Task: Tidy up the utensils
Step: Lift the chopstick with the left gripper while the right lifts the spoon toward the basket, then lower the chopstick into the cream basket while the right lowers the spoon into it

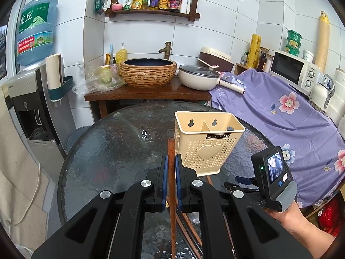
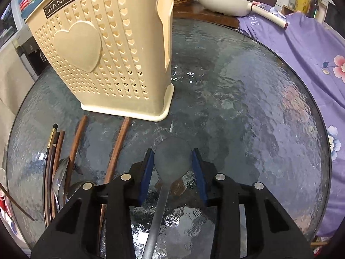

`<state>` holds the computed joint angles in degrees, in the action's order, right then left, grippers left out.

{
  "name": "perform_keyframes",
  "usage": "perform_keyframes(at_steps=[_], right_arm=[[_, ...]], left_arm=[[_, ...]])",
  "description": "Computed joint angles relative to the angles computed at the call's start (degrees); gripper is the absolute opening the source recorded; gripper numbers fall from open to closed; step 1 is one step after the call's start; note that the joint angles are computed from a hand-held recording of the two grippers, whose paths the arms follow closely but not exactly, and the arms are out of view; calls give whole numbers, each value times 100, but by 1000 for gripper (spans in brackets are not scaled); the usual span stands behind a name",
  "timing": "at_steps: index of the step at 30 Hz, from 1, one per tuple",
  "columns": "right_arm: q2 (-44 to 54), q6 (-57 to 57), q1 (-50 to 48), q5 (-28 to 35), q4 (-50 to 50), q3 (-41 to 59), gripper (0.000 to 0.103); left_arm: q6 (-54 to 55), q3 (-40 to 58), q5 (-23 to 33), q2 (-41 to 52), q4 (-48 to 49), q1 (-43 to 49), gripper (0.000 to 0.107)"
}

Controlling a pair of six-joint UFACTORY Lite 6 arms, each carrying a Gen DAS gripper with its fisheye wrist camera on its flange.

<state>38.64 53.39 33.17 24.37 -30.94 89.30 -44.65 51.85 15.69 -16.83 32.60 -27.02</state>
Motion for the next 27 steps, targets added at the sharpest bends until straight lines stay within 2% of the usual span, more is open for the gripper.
perform_keyframes(at_steps=[4,10,17,22,27], right_arm=[[-25,41,-7,-50,-21,-51,37],[-461,375,-93,-511,-227,-632,37],[-1384,1897,183,-631,-1814,-1515,37],[-2110,2573,365,-641,-2491,-2048,37],[-2634,2465,494,-590,-2485,-2225,37]], left_arm=[[-44,-1,-28,33,21,32,7],[42,-22,-74,39,-45,114,7],[151,-39,-111,-66,-142,178,7],[10,-67,-91,-197,14,162,7],[-202,-35,-32,-271,213,91,7]])
